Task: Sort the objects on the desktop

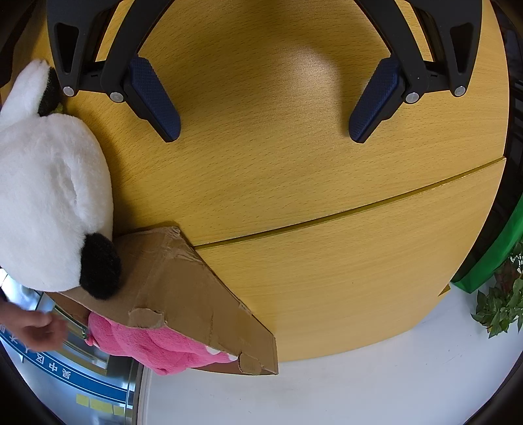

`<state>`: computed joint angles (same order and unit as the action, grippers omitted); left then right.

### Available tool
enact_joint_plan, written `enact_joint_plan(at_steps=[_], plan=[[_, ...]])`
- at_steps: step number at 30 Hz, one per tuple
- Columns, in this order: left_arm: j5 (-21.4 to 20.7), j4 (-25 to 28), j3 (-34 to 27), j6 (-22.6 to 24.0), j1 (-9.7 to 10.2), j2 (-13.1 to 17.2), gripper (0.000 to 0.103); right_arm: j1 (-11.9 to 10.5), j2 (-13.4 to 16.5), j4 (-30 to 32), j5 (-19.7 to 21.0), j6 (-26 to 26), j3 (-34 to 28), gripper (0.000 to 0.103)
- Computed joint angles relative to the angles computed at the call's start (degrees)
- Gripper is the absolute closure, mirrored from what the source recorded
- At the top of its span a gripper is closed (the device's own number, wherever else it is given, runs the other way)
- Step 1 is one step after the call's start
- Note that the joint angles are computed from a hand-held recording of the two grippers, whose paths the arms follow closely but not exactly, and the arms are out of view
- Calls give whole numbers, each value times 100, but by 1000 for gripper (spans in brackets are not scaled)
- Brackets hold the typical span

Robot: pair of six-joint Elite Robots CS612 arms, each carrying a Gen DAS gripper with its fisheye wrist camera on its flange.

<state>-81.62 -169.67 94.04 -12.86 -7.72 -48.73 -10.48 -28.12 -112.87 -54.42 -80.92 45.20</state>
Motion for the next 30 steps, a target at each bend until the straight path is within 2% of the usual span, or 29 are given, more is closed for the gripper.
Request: enact_joint_plan(at_steps=[30], plan=[[-4,-42,48,1,-3,-9,0,-12,-22,-9,-3,-20,39,0]])
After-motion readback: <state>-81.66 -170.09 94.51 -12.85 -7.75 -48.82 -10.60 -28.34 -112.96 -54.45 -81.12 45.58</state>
